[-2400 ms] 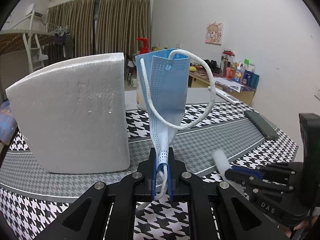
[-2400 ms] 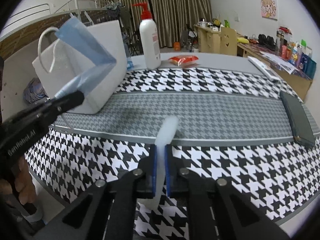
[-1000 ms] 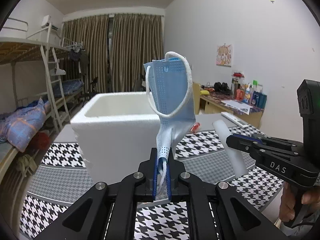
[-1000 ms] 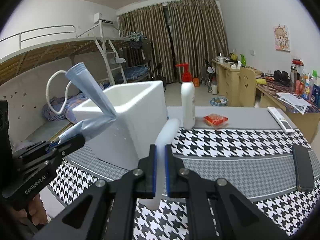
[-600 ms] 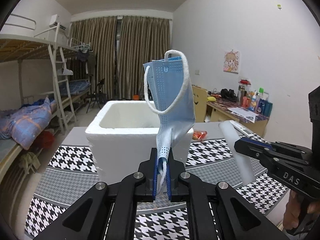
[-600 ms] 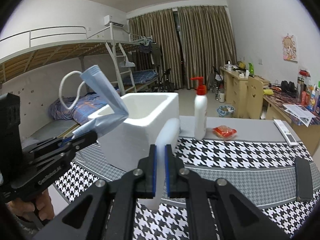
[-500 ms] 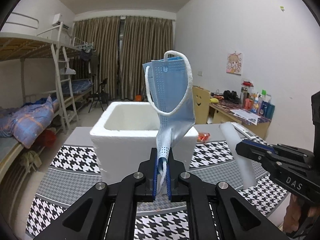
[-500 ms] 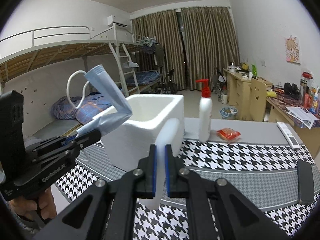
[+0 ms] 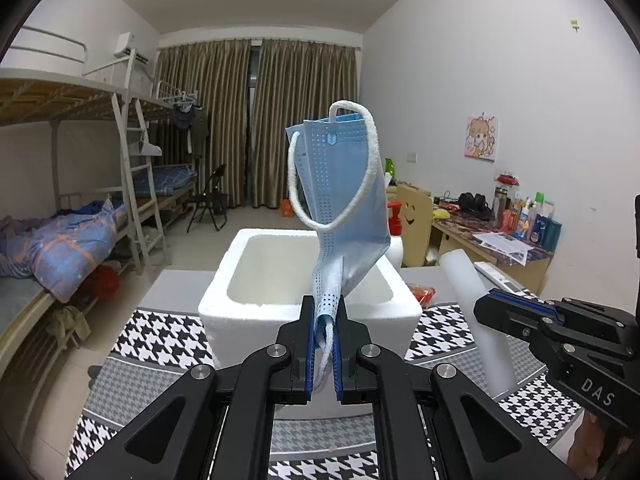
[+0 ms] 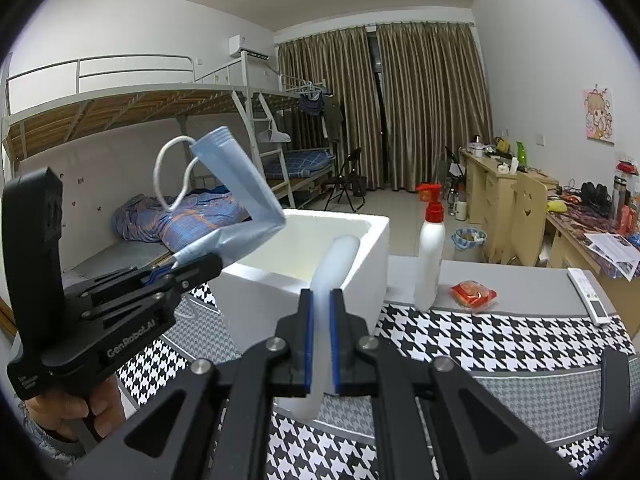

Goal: Organize soft objects
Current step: 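Lift the mask with the left tool while the right tool lifts the foam stick, then carry the mask over the foam box and open the left tool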

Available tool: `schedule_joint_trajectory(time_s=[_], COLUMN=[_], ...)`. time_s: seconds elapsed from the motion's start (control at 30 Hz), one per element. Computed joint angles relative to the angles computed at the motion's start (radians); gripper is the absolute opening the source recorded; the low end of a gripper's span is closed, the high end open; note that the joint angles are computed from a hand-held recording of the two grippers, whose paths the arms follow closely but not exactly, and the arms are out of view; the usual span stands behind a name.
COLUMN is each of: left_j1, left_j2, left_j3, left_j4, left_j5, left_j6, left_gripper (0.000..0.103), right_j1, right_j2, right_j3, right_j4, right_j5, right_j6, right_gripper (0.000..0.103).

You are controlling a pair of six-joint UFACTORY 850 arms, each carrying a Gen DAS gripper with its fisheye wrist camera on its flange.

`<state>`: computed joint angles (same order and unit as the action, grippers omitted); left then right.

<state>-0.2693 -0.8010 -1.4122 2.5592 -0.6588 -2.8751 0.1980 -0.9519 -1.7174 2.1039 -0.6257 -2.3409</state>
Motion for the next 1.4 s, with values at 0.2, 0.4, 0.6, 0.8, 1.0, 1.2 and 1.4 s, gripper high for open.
schedule_joint_trajectory(time_s=[0.2, 0.4, 0.6, 0.8, 1.0, 1.2, 1.4], left_j1=[0.014, 0.022, 0.028, 0.034, 0.043, 0.049, 0.054], left_j2=[-0.020, -0.045, -0.079, -0.113, -0.147, -0.188, -0.230], left_j3=[-0.053, -0.113, -0.181, -0.246, -0.313, -0.389, -0.460], left_j4=[-0.030, -0.074, -0.126, -0.166, -0.250, -0.336, -0.456], left_j5=[0.044, 0.087, 0.126, 0.162, 0.199, 0.245, 0.299], left_j6=[0.031, 0.086, 0.154, 0.204, 0.294, 0.375, 0.491], left_gripper=[0.007, 0.007, 0.007, 0.007, 0.007, 0.007, 0.007], right_j1=[0.004, 0.007, 0.006, 0.004, 0.000, -0.001, 0.000], right_j2=[-0.011, -0.024, -0.029, -0.033, -0.033, -0.026, -0.025], right_j3=[-0.028, -0.057, -0.069, -0.073, -0.071, -0.061, -0.062], right_j4=[-0.017, -0.044, -0.056, -0.056, -0.059, -0.059, -0.057], right_j5=[0.014, 0.028, 0.032, 0.035, 0.025, 0.025, 0.032], right_j6=[0.020, 0.052, 0.069, 0.074, 0.079, 0.077, 0.083], right_gripper=[0.010, 0.010, 0.010, 0.010, 0.010, 0.010, 0.010])
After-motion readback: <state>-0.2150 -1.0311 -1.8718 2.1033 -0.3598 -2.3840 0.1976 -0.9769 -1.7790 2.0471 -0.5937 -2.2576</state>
